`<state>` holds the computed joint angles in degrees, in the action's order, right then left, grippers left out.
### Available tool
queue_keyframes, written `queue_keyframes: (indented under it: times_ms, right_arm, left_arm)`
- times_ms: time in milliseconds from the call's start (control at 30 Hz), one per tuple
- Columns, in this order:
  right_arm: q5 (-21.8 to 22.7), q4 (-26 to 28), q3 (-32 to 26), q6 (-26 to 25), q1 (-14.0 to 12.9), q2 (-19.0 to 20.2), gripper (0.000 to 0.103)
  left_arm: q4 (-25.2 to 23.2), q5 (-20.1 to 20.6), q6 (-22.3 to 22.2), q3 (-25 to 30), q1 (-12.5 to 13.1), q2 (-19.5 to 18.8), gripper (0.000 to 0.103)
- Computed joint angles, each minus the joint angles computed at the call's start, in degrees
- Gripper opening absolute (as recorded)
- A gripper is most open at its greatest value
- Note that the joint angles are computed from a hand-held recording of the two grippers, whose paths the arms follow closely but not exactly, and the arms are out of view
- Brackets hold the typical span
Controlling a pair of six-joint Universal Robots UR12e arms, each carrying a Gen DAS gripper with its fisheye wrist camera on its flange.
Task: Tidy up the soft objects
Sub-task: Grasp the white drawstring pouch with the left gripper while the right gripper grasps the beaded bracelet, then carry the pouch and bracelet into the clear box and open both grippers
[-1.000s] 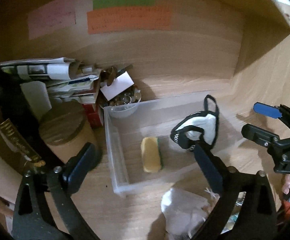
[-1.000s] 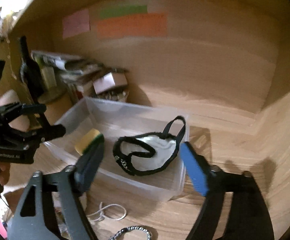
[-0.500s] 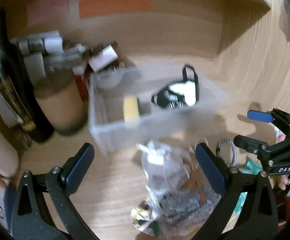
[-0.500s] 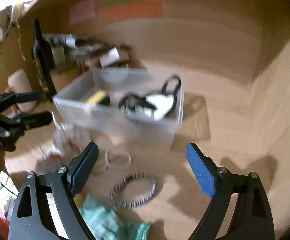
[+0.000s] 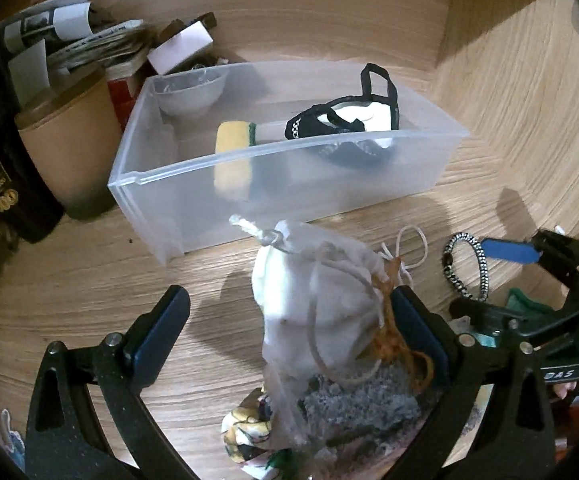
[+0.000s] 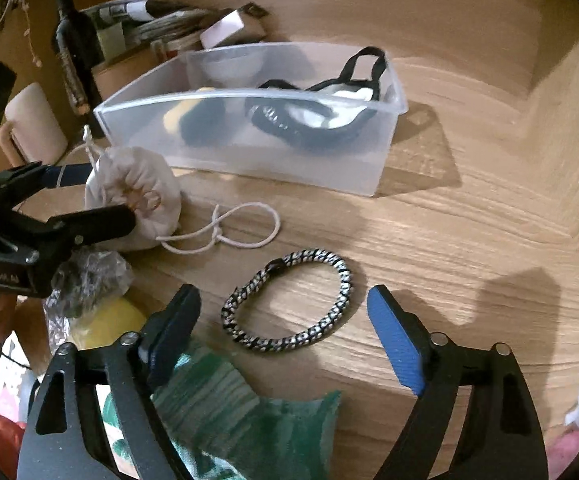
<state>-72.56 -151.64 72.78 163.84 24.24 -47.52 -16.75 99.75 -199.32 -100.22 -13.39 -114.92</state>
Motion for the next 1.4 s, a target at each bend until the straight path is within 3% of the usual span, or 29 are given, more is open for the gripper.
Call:
queue_keyframes:
  times_ms: [67,200,267,400,533,1067,1400]
  right_arm:
    - [-0.17,0.13,0.01,-0.20,0.06,0.04,0.071]
    - [-0.20,-0.02,0.24,-0.09,-0.12,-0.09,0.057]
    - [-0.33,-0.44,0.41,0.30,-0.25,-0.15,0.050]
    - [-2.21,-2.35,1.09,0.09,-0.12,-0.32,0.027]
    - [-1.56,-2.99,1.50,0.36,-0.49,-0.49,0.013]
    - [0.69,-10.90,2.14,3.31,-0.98,-1.98,0.011]
    - [4.82,-17.82,-0.42,6.38,-1.13,-1.19,0.011]
  left_arm:
    - [-0.33,-1.65,0.50,0.13,0.25,0.04,0.085]
    - [-0.38,-3.73,1.46,0.41,0.24,-0.18,0.072]
    - [-0.40,-4.67,1.75,0.62,0.31,-0.39,0.061]
    - [-0.20,-4.07,0.32,0.68,0.26,-0.53,0.047]
    - [0.66,-3.20,0.26,0.33,0.16,-0.18,0.035]
    - [9.78,3.07,2.30,-2.10,-0.70,3.34,0.030]
    - [15.73,6.75,1.12,-1.73,0.50,4.47,0.030]
